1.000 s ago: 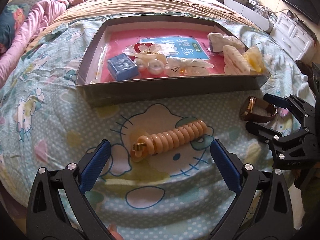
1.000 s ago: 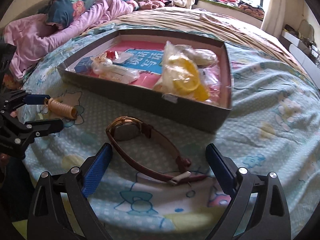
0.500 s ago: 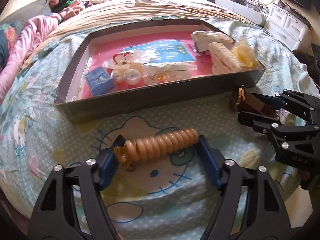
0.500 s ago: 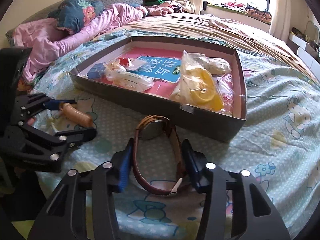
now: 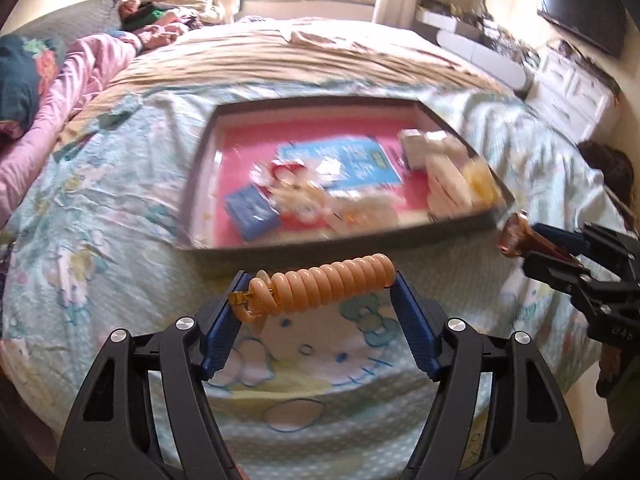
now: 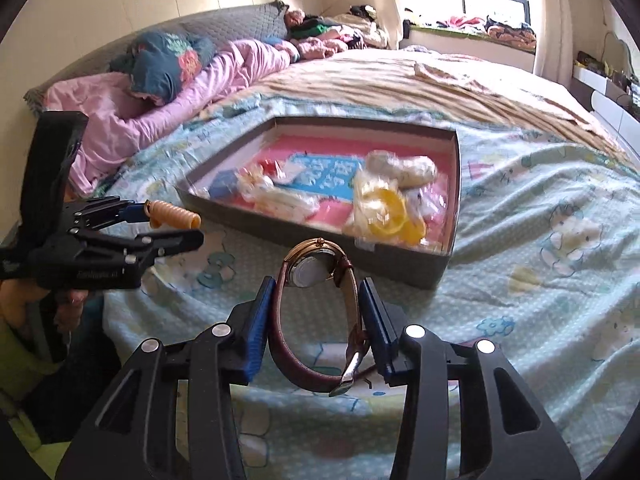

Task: Organize jewelry
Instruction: 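Carry the watch and spiral hair tie over the box with both tools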

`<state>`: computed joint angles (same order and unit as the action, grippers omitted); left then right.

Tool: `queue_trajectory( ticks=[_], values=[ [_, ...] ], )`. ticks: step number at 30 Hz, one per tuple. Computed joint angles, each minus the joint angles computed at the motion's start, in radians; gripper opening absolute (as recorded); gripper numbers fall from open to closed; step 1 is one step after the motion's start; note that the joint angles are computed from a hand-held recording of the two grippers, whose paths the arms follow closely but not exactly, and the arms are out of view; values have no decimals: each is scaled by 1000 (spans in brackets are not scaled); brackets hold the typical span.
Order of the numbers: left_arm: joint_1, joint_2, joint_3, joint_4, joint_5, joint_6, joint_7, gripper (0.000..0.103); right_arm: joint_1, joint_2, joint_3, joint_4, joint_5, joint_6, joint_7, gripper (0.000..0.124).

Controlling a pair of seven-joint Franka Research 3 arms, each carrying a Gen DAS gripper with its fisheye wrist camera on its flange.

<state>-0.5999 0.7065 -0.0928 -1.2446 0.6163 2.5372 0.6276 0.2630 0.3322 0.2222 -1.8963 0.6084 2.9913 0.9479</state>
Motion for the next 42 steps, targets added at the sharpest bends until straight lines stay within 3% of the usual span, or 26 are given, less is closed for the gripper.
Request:
queue_trajectory(
  ticks=[5, 10, 17, 27, 42],
  values=[
    [-2, -43, 36, -50, 44, 11, -83, 63, -16, -2, 26, 25, 36, 19, -45, 41],
    [20, -69, 36, -77, 72, 23, -131, 63, 1, 22, 13, 74, 17, 21, -30, 41],
    [44, -59, 29, -58, 77, 27, -157, 63, 38, 80, -29, 158, -66, 32, 64, 41],
    [53, -1, 28, 21, 43, 0, -126, 63, 95, 173, -110, 295, -219, -1, 222, 41],
    [47, 89, 33, 152, -19, -40, -52, 63, 123, 299, -162, 477, -354, -107, 374, 41]
  ],
)
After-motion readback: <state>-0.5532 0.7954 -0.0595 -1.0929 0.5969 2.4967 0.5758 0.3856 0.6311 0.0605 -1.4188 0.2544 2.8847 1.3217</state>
